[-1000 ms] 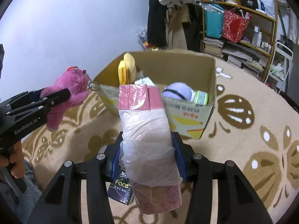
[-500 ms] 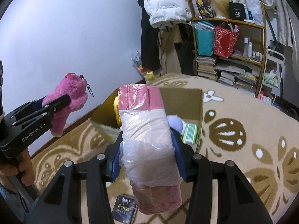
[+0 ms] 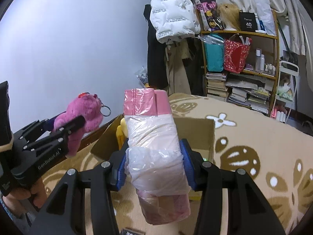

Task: Organize soft objects
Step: 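Lift the pink bear and wrapped packet and carry them over the box, then lower both items into the box and open both tools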

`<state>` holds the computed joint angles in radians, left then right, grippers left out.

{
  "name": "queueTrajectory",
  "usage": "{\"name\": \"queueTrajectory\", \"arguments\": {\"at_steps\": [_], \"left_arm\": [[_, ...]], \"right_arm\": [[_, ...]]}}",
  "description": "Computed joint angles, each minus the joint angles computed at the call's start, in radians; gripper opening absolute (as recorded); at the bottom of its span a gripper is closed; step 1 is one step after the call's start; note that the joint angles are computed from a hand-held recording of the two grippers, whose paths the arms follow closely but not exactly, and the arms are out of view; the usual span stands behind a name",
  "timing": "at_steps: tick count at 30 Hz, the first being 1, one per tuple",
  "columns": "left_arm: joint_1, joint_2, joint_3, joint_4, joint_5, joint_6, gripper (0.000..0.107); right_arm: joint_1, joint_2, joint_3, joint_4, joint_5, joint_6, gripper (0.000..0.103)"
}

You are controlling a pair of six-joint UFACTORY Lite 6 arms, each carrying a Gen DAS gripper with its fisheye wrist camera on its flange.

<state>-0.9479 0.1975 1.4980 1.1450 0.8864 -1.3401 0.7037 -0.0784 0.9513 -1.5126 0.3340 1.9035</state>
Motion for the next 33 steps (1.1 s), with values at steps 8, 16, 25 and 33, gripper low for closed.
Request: {"name": "queueTrajectory", "arguments": {"at_steps": [8, 16, 25, 33], "left_arm": [[0.036, 0.115, 0.104, -0.022, -0.052, 0.053, 0.041], [0.053, 0.188, 0.161, -0.054, -0.068, 0.086, 0.042], [0.069, 0.259, 0.205, -0.111, -0.068, 0.136, 0.043], [0.072, 0.206, 0.147, -0.089, -0.088, 0.067, 0.064]], "right_arm": [[-0.065, 0.1, 0.098, -0.038, -0.07, -0.011, 0.051], [-0.109, 0.156, 0.112, -0.092, -0.129, 0.057, 0.052], [-0.163, 0.236, 0.149, 0.075, -0.196, -0.103, 0.052], [-0.172, 0.275, 0.165, 0.173, -0.196, -0.206, 0.053]]}}
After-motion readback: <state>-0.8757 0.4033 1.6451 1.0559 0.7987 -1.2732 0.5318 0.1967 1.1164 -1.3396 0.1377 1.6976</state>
